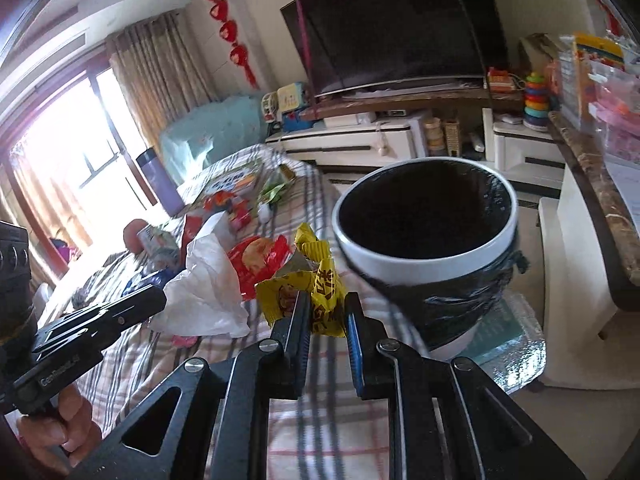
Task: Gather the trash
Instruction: 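Carry the tissue and yellow snack bag over the black bin and open both tools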
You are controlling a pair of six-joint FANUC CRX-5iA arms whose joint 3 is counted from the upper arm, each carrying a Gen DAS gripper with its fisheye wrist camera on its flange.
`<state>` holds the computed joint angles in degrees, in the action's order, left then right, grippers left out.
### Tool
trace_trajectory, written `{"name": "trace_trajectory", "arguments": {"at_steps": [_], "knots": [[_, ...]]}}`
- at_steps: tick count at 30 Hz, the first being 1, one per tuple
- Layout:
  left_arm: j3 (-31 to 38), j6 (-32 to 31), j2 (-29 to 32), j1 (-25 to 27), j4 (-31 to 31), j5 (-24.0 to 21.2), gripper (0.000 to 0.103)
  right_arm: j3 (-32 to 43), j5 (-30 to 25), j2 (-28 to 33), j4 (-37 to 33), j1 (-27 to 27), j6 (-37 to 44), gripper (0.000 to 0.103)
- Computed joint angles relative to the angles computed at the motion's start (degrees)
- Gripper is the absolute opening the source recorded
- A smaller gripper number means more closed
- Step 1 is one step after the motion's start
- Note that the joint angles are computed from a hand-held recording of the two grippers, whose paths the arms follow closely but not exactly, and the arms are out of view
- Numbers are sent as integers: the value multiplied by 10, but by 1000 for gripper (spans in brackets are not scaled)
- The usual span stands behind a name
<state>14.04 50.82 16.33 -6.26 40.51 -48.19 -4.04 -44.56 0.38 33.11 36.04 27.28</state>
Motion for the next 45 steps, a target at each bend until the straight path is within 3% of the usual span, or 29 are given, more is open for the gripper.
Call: {"name": "trace_trajectory", "arguments": {"at_steps": [19,35,45], "knots": [[161,25,112,-44,-20,-28,0,1,1,-3,-1,-62,-2,16],[203,14,137,-52,-4,-27,0,21,17,9,-16,-90,21,16],[379,87,253,-73,-47,-61,0,56,11,38,-38,-117,55,15]]}}
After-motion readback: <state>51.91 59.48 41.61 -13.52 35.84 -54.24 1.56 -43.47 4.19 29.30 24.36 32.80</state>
